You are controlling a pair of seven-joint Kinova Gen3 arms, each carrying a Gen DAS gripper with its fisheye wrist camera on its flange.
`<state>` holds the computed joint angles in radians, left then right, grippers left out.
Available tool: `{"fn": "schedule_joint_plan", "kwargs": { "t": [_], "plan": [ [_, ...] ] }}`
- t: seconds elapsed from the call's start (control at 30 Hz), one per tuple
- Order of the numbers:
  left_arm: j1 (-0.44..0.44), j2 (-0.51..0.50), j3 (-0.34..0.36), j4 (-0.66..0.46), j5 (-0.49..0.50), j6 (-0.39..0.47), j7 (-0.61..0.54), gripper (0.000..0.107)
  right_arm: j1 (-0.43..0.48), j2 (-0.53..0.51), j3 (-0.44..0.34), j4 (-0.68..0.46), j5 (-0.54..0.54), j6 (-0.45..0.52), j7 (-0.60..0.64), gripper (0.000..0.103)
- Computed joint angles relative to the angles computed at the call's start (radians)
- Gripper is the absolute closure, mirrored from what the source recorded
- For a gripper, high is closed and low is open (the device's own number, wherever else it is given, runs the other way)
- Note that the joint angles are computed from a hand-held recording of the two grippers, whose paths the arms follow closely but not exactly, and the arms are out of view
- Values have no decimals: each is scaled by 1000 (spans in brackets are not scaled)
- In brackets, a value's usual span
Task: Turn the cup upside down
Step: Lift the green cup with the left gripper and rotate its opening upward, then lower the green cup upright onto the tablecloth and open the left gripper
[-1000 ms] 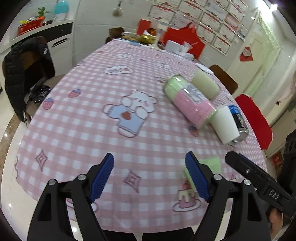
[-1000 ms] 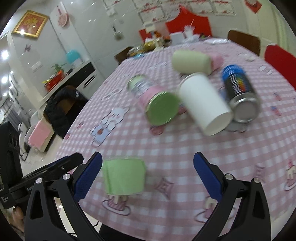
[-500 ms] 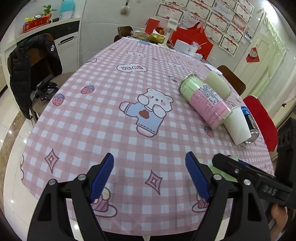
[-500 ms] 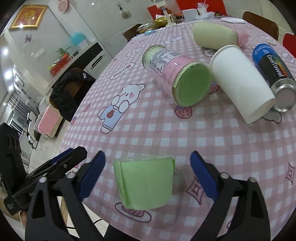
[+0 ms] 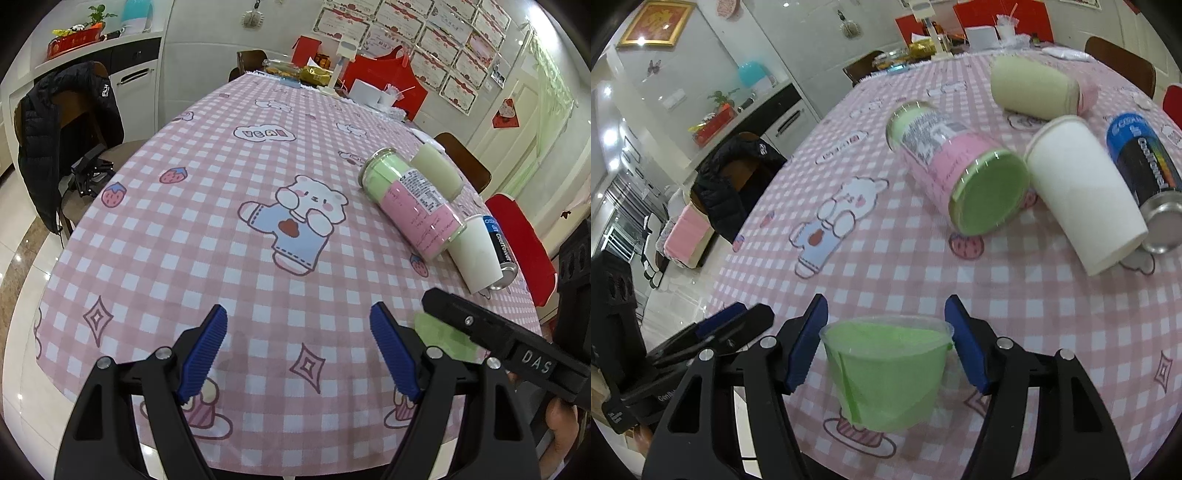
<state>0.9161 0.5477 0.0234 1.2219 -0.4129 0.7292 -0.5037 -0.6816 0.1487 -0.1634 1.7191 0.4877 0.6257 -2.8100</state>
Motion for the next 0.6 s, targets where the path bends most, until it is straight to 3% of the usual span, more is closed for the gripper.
{"fn": "schedule_joint_plan", "kwargs": {
  "t": [0.2, 0.6],
  "plan": [
    [-2, 6, -2, -5, 4, -7, 8, 29, -56, 8, 15, -10, 168, 48, -123, 40],
    [4, 20, -6, -28, 2, 25, 10, 29, -111, 36, -2, -10, 309, 136, -209, 40]
  ]
}}
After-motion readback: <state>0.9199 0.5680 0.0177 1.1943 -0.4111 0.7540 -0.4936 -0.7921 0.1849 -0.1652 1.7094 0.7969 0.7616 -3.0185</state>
